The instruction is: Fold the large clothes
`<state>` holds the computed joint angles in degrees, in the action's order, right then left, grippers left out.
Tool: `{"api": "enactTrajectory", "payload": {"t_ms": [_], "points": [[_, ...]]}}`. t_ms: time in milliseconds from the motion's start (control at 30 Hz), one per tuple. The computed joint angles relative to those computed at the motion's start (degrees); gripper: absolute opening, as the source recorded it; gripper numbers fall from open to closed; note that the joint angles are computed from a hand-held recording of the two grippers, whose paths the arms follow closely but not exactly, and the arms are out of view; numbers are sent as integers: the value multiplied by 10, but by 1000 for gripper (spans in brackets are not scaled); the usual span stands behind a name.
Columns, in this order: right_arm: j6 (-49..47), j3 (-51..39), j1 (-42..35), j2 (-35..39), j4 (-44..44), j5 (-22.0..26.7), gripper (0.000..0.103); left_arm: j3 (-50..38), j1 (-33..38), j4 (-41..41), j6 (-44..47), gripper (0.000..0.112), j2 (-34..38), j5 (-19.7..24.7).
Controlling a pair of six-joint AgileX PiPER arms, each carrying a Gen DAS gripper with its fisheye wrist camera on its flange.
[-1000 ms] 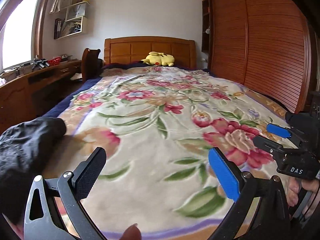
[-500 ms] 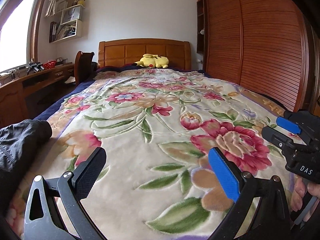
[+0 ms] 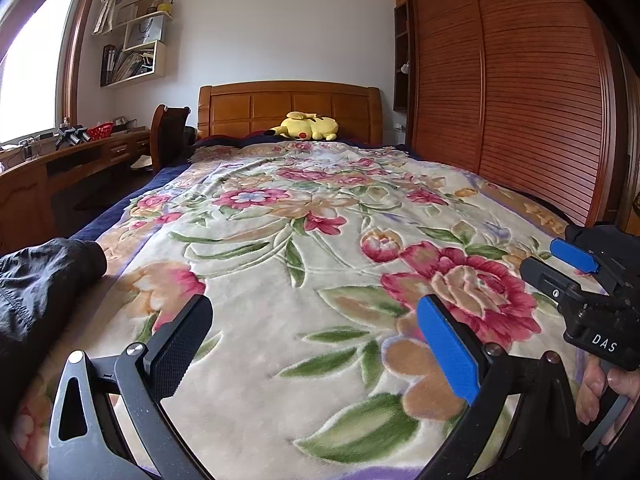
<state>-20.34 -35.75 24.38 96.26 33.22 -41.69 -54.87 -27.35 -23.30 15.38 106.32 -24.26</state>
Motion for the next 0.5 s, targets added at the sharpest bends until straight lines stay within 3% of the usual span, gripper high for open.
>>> {"api": "enactTrajectory", "payload": {"t_ms": [500], "points": [[30,17,-12,-1,-33,-20,82,5,-5,-19,23,102,0,-10]]}}
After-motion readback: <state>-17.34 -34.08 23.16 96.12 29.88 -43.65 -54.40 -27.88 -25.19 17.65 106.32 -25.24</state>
